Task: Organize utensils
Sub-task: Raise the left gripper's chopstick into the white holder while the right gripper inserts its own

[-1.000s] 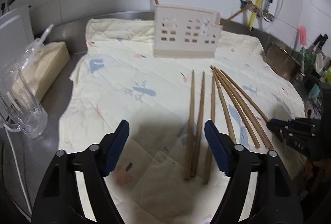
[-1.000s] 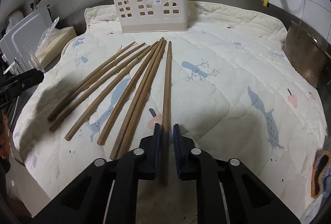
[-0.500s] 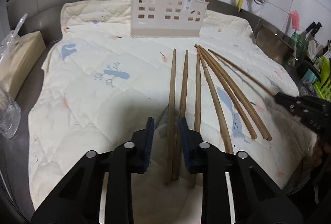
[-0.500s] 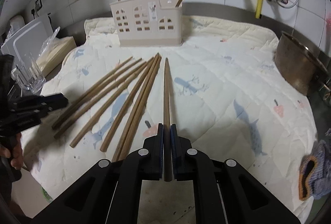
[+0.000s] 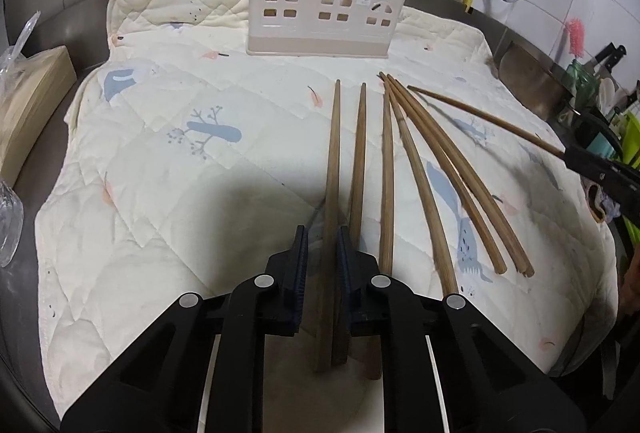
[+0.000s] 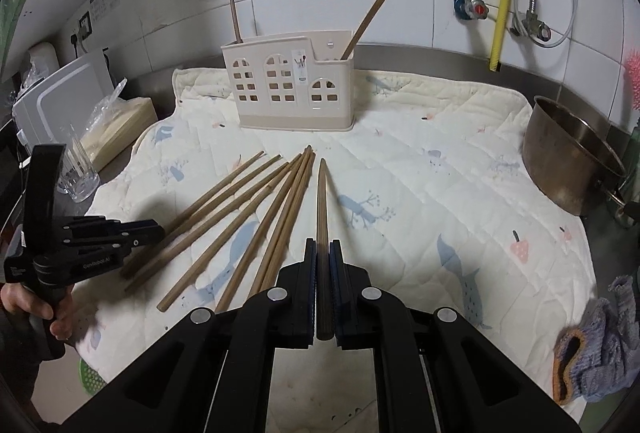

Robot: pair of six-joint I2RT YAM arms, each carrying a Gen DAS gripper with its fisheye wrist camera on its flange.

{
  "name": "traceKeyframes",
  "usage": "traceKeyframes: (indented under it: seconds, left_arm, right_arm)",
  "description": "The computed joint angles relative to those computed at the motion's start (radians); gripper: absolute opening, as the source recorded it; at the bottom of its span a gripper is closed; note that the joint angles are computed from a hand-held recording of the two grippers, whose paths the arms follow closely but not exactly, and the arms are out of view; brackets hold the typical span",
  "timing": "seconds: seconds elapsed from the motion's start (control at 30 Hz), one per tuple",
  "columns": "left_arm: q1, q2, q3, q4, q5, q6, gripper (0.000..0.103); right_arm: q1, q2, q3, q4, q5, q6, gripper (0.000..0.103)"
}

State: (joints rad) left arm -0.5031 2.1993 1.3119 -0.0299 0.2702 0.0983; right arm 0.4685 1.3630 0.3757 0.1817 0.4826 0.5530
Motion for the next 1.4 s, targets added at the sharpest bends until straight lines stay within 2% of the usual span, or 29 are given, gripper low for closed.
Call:
traceKeyframes:
  seconds: [0.23,0.33,0.43,0.77,0.93,1.1,1.4]
  left_arm:
    - [-0.015,0.012,0.012,-0.004,-0.025,0.003,0.014]
    - [-0.022,0.013,0.016,-0.004,-0.043,0.016,0.008]
    - [-0.018,0.008,0.028,-0.016,-0.026,0.007,0.007]
    - [-0.001,-0.102,0.04,-0.007,-0.007,0.03,0.006]
    - [-0.005,-0.111,0.129,-0.053,0.006,0.044,0.006]
    - [-0.02,-0.071,0.279,-0.133,0.009,0.062,0.006]
    - [-0.025,0.001,0.539,-0.293,0.025,0.076,0.006]
  right_arm:
    - [-0.012,0.005,0.006,0.011,-0.006,-0.013,0.007]
    - [-0.023,0.0,0.01,0.017,-0.012,-0.025,0.007]
    - [-0.029,-0.02,0.015,0.01,-0.008,-0.036,0.007]
    - [-0.067,-0.088,0.057,-0.023,-0.008,-0.118,0.007]
    - [-0.112,-0.106,0.111,-0.034,-0.037,-0.188,0.007]
    - [-0.177,-0.097,0.193,-0.064,-0.109,-0.257,0.007]
    - [-0.297,-0.08,0.408,-0.213,-0.259,-0.382,0.007]
